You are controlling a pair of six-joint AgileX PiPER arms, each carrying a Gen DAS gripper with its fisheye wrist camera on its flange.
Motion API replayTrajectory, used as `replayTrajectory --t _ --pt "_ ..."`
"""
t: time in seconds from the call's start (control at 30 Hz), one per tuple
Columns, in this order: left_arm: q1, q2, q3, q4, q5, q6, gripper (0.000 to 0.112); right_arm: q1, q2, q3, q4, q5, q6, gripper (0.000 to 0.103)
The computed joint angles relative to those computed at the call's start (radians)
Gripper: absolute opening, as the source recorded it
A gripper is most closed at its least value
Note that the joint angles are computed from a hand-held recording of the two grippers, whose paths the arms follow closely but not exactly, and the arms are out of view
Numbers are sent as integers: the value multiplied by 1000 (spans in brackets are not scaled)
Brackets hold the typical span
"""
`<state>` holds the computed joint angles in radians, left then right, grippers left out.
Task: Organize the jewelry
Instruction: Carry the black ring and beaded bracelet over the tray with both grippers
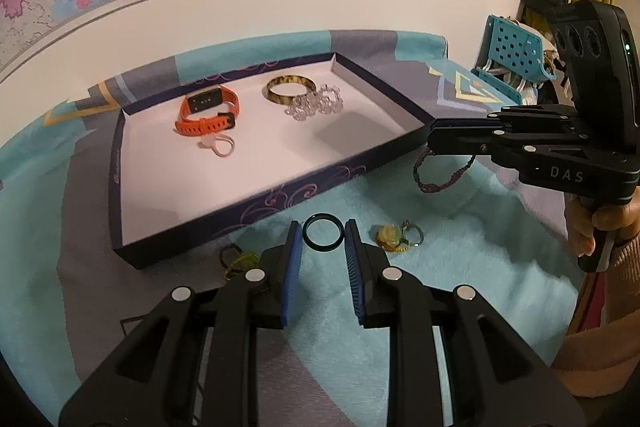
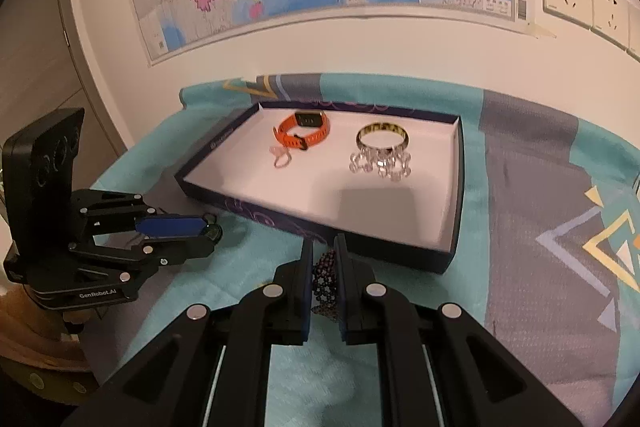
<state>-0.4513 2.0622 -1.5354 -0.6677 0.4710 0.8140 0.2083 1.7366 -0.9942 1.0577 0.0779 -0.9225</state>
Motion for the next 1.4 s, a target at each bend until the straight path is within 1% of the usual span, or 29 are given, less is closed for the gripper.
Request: replayTrajectory --t 0.03,0.2,0.3,0.43,0.5,0.57,0.63,0.73,0.8,1.0,1.2,1.4 --pt "1 -2 -1 -1 -1 0 22 1 -2 0 38 1 -37 9" --pt "3 -13 -2 -1 -6 -5 22 5 -7 -10 97 2 -95 9" --pt "3 -14 -8 4 -8 -11 22 8 -5 -21 50 2 -47 9" --pt "4 -17 -13 6 -13 -12 22 9 -5 -29 30 3 -25 9" --pt "4 -19 -12 9 -18 -14 22 11 -8 -30 -9 -3 13 9" --pt "4 -21 -13 8 -21 -15 22 10 -9 -32 0 -2 2 9" --pt "6 -24 -13 7 -24 -14 22 8 -10 -41 -27 0 27 9" --pt "5 -23 -20 19 -26 -27 22 5 -6 -57 -97 3 96 9" --pt "4 -21 -27 29 -28 -40 22 4 -2 -71 -169 7 166 9" --pt "9 -7 -59 51 -24 -65 22 -6 11 -108 -189 19 181 9" --pt "11 7 -93 74 -20 -92 22 -12 23 -146 -292 27 278 9" --pt "12 23 -126 88 -17 -105 22 -25 46 -185 -330 36 314 9"
